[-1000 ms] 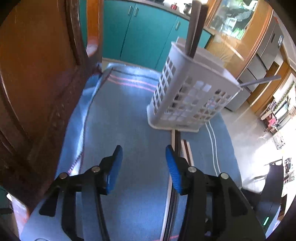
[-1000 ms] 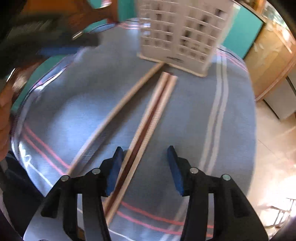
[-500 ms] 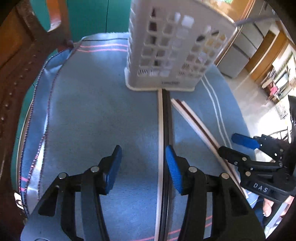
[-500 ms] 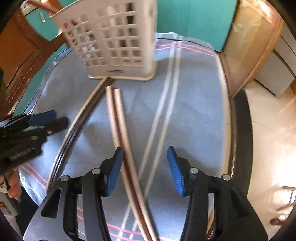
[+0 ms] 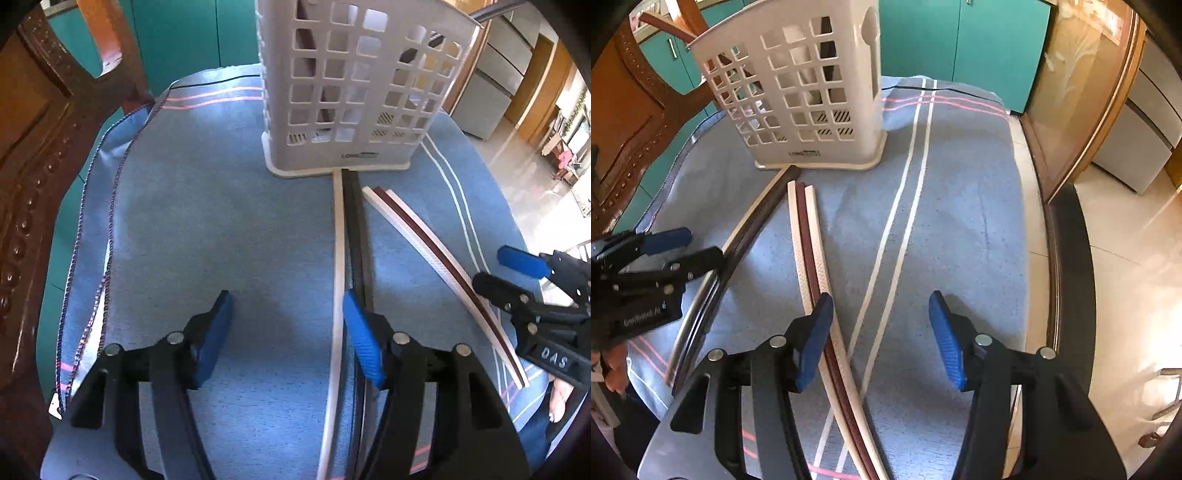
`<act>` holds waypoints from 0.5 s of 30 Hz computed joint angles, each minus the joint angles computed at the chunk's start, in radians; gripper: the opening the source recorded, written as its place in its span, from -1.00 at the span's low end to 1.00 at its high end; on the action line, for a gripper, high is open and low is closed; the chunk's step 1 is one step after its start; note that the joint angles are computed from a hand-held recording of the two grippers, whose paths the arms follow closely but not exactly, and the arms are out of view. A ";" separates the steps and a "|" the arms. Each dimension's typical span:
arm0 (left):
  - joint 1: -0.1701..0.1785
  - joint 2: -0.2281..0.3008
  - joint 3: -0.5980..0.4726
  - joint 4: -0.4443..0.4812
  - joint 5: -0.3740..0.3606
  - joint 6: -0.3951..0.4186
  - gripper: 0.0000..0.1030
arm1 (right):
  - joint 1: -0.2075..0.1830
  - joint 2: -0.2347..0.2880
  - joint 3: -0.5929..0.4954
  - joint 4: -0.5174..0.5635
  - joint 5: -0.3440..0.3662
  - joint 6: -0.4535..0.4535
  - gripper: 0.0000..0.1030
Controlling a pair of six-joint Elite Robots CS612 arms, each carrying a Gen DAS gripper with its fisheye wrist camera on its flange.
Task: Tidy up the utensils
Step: 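Move both open grippers back down over the remaining chopsticks on the cloth, then close the left gripper on a white chopstick while the right closes on a cream chopstick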
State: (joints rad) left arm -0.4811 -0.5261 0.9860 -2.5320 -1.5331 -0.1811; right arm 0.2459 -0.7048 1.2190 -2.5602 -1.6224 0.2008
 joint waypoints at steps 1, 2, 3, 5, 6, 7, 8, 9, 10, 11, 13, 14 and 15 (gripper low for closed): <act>0.000 0.000 -0.001 0.002 0.005 -0.002 0.23 | 0.000 -0.004 0.007 -0.005 0.007 -0.010 0.02; 0.000 0.000 -0.002 0.004 0.014 -0.005 0.23 | 0.001 -0.004 0.007 -0.006 0.008 -0.017 0.02; 0.000 0.000 -0.003 0.005 0.024 -0.010 0.23 | 0.001 -0.006 0.012 -0.004 0.002 -0.023 0.02; 0.000 0.000 -0.005 0.009 0.052 -0.022 0.22 | 0.000 -0.008 0.016 -0.002 0.001 -0.018 0.03; 0.000 0.001 -0.007 0.012 0.063 -0.027 0.22 | -0.001 -0.007 0.017 -0.001 0.003 -0.014 0.04; 0.000 0.003 -0.010 0.013 0.066 -0.029 0.22 | -0.002 -0.009 0.020 0.000 0.001 -0.009 0.06; 0.002 0.003 -0.009 0.013 0.065 -0.029 0.22 | -0.001 -0.005 0.013 0.006 -0.009 0.000 0.08; 0.002 0.003 -0.011 0.015 0.064 -0.026 0.22 | 0.000 -0.003 0.011 0.009 -0.021 0.006 0.10; 0.002 0.005 -0.014 0.019 0.065 -0.023 0.22 | 0.000 -0.003 0.011 0.009 -0.020 0.008 0.11; 0.001 0.006 -0.017 0.026 0.066 -0.017 0.21 | 0.002 -0.002 0.010 0.009 -0.027 0.004 0.12; 0.001 0.008 -0.020 0.036 0.067 -0.011 0.18 | 0.010 0.001 0.005 0.011 -0.057 -0.015 0.12; 0.002 0.004 -0.009 0.028 0.063 -0.010 0.14 | 0.011 0.002 0.003 0.016 -0.071 -0.018 0.12; 0.003 0.003 -0.006 0.026 0.054 -0.009 0.03 | 0.014 0.005 -0.001 0.021 -0.098 -0.017 0.12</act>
